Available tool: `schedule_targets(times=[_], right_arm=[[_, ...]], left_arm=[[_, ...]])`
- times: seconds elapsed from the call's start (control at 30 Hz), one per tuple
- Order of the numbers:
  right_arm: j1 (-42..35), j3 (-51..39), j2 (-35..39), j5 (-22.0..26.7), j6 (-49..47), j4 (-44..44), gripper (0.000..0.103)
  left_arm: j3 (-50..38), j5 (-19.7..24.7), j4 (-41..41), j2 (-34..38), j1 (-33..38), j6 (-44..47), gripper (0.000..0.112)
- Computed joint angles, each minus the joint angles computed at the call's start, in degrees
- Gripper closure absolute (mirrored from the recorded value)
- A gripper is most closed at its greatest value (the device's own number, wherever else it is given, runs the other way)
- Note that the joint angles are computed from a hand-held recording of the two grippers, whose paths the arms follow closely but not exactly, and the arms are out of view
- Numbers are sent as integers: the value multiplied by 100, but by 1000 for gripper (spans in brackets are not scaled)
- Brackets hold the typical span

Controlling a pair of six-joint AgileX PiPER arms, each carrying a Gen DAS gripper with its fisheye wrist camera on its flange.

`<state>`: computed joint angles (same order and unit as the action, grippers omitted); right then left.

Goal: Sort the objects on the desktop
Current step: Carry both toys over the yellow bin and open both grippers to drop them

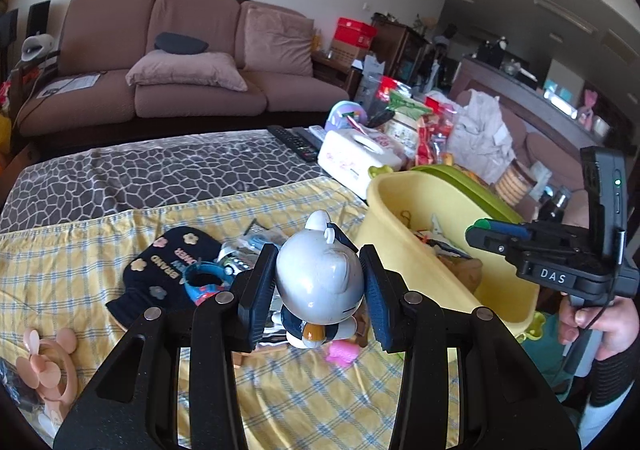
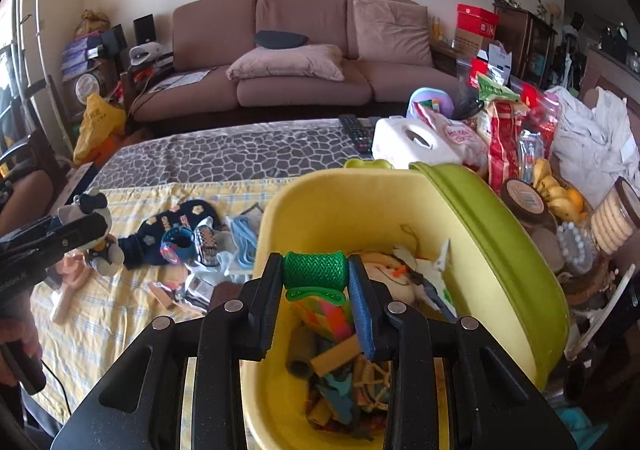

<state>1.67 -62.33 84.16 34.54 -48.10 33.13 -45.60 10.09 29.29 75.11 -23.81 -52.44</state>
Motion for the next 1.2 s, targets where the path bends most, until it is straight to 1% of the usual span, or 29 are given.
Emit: schedule_targets(times=[0.1, 0.17, 0.2, 0.23, 0.43, 0.53, 0.57, 0.63, 0.67, 0.7, 0.83, 0.93, 1.0, 1.13, 1.2], right_arm=[[-216, -16, 7, 359, -262, -225, 71], [-484, -64, 118, 825, -720, 47, 71], [-616, -159, 240, 1145, -913, 179, 70], [-730, -185, 293, 1329, -1059, 294, 70], [-1280, -350, 477, 1876, -1532, 812, 69], [-1595, -469, 502, 2301, -1777, 1100, 69], [-1690, -475, 465, 2327, -1829, 1174, 68], [-1793, -505, 408, 2249, -1780, 1261, 62], [-1819, -483, 370, 2138, -1724, 1286, 57], [-1853, -462, 347, 2025, -1671, 1312, 54], [-1912, -574, 469, 1917, -1531, 1377, 53], [-1967, -618, 523, 2001, -1595, 1467, 53], [-1971, -615, 536, 2035, -1654, 1496, 53], [-1963, -622, 572, 2072, -1683, 1515, 53], [-1968, -625, 585, 2079, -1694, 1526, 53]], left_arm=[[-399, 69, -50, 307, -311, -14, 73], [-751, 236, -150, 533, -492, 114, 73], [-944, 346, -95, 663, -582, 106, 73], [-1138, 464, -71, 776, -669, 136, 73], [-2279, 945, -415, 1479, -998, 708, 73], [-2835, 1113, -980, 1861, -1013, 1299, 73], [-3015, 1174, -1148, 1988, -1017, 1485, 73], [-3465, 1395, -1409, 2288, -1035, 1815, 73], [-3701, 1539, -1537, 2448, -1033, 1982, 73], [-3931, 1689, -1709, 2614, -1000, 2197, 73], [-4956, 2329, -2010, 3385, -980, 2684, 73], [-5654, 2758, -1940, 3905, -1023, 2834, 73], [-6161, 3129, -1839, 4259, -1080, 2915, 73], [-7447, 4241, -1321, 5121, -1206, 2928, 73], [-7879, 4589, -1152, 5430, -1234, 2970, 73]])
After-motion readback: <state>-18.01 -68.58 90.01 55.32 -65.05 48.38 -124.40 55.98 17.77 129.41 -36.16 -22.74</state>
